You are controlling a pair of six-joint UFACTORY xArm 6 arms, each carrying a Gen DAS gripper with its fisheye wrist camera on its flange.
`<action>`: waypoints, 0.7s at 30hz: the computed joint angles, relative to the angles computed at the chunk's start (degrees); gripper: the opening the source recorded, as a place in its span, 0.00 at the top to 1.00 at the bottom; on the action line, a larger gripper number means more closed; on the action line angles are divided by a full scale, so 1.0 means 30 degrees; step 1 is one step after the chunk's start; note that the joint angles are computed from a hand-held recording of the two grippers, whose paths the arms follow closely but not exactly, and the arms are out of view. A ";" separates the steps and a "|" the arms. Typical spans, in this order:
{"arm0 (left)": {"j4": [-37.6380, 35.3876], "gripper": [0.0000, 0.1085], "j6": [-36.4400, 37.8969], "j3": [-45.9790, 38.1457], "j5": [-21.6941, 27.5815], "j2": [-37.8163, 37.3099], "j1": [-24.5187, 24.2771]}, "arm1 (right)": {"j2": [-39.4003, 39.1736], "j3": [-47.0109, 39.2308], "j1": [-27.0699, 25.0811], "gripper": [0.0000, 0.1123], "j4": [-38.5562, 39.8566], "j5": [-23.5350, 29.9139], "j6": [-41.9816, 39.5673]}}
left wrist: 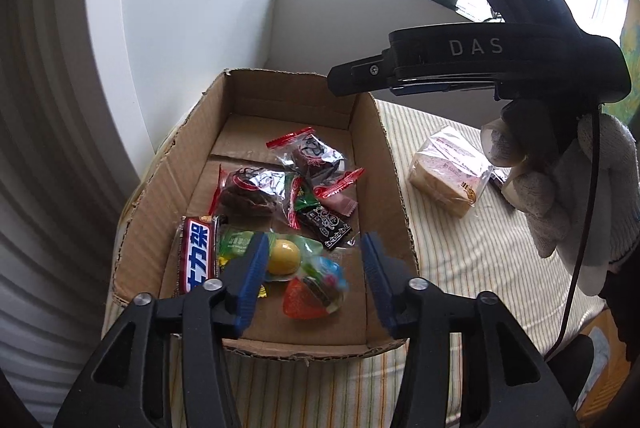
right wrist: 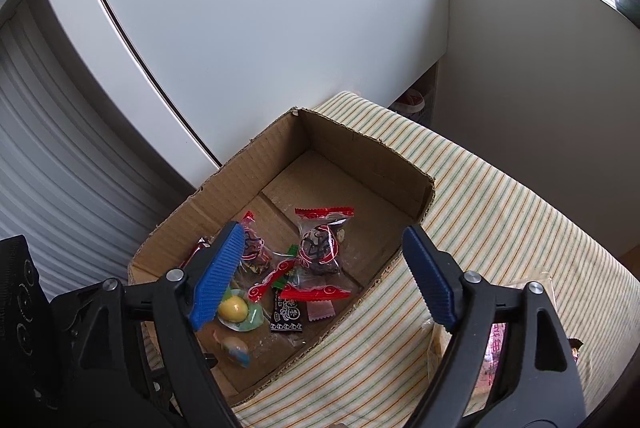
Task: Organize snacks
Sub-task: 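Carry the red jelly cup and chocolate bag over the box and open both tools, then move both open tools back toward the bagged bread loaf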
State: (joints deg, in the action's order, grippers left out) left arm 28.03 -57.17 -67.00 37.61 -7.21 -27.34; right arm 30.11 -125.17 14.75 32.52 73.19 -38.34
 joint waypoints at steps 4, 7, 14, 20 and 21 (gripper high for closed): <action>0.0208 0.53 -0.0189 -0.0166 0.0251 0.0014 -0.0078 | -0.0414 0.0425 -0.0276 0.26 0.0164 -0.0117 -0.0180; 0.0339 0.53 -0.0355 -0.0296 0.0365 0.0023 -0.0131 | -0.0811 0.0877 -0.0524 0.25 0.0283 -0.0305 -0.0316; 0.0869 0.53 -0.0676 -0.0766 0.0700 0.0167 -0.0541 | -0.1574 0.1605 -0.1659 0.25 0.0854 -0.0282 -0.0607; 0.1145 0.53 -0.0860 -0.1396 0.0908 0.0515 -0.0990 | -0.2247 0.2306 -0.3095 0.25 0.1110 -0.0306 -0.1057; 0.1188 0.53 -0.0822 -0.1589 0.0980 0.0653 -0.1087 | -0.2376 0.2508 -0.3331 0.25 0.1156 -0.0402 -0.1145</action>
